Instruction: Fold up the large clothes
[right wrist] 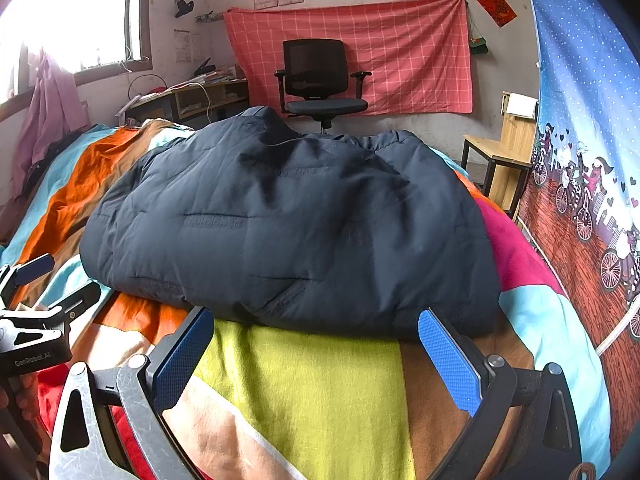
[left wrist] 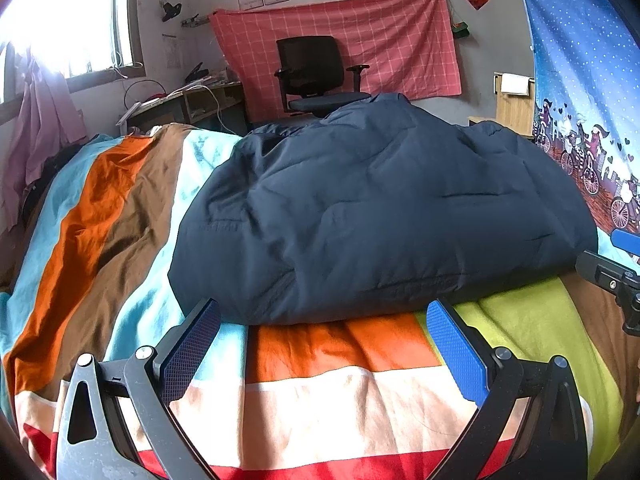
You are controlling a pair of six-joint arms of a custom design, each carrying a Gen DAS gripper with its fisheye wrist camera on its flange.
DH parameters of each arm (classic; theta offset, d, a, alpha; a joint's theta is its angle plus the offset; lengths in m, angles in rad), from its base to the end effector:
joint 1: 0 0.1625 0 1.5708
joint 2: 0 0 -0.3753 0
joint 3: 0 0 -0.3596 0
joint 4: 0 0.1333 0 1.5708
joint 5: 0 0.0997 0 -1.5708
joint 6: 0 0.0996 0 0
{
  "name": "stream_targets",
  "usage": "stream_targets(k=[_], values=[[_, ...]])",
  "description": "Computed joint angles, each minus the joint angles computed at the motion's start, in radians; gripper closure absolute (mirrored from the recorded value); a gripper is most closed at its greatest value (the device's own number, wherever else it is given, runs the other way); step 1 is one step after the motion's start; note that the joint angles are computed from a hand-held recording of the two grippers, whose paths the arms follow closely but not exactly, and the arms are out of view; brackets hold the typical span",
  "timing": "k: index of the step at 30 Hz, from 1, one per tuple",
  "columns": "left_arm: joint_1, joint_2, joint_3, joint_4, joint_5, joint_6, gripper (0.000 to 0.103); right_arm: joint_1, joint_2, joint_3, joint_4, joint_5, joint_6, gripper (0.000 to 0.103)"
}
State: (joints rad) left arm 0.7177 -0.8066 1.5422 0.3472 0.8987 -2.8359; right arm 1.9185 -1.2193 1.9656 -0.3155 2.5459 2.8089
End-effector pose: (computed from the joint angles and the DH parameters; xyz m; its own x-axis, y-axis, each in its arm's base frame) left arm -0.2292 -0.4594 0.0766 -0.5002 0.5539 -0.6656 0.8556 0.4343 -0.2816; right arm 0.1849 -0.3610 0.1568 -0.6943 0.3594 0.6235 -0.3905 0.5396 -0.7459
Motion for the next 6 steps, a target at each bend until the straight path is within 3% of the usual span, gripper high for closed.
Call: stream_targets(k=[6], values=[[0.001, 0.003, -0.006, 0.007, -0.003, -0.002, 0.002, 0.000, 0.005, -0.003, 0.001, -0.001, 0.002, 0.000]])
